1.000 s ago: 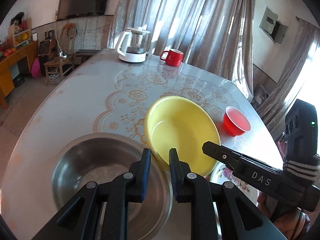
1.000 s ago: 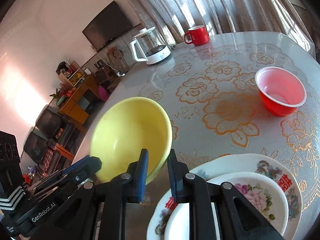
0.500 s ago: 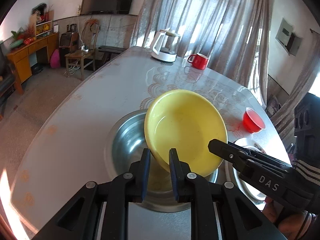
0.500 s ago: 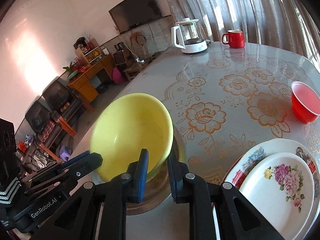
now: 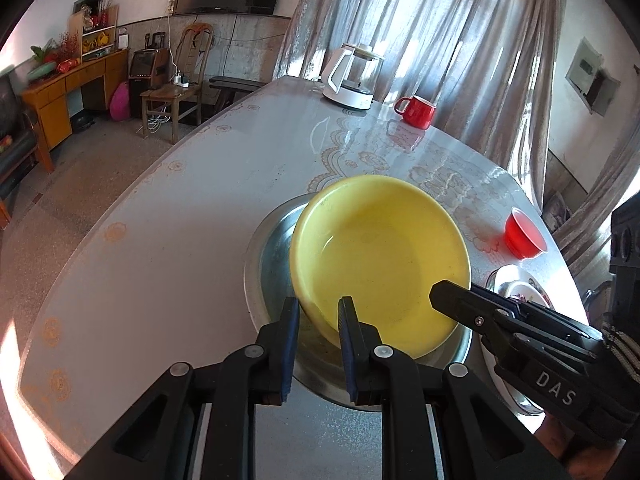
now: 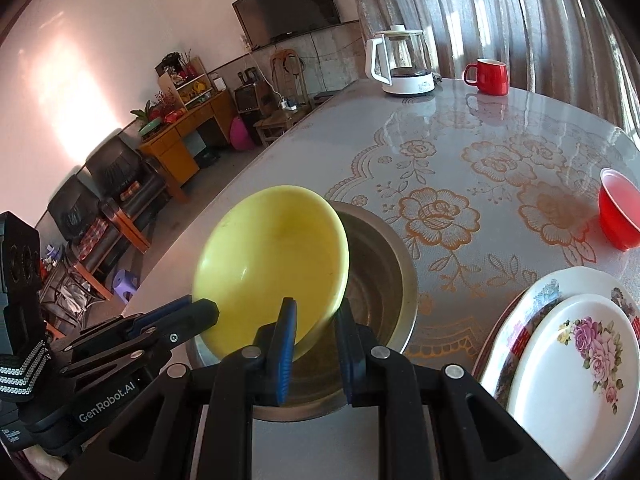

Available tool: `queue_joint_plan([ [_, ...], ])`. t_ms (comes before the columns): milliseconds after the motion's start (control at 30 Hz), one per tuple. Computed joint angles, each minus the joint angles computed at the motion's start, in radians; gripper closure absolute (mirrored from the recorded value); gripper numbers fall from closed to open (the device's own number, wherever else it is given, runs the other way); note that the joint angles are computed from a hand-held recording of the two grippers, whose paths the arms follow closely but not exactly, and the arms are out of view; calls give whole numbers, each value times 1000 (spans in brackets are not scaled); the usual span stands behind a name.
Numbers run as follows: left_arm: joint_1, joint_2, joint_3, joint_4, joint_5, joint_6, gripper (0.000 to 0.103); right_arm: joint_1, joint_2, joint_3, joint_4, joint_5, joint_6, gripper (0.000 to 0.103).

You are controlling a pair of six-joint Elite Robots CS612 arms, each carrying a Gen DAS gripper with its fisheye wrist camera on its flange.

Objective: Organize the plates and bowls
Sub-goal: 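Carry the yellow bowl with the right gripper and lower it into the steel bowl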

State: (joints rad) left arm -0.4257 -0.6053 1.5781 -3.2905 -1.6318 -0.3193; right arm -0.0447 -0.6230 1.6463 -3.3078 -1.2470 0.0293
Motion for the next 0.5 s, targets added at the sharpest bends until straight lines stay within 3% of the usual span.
queue_joint_plan([
  [500,-1,16,-26,30,22,32,84,16,10,-7,-17,-55,-26,84],
])
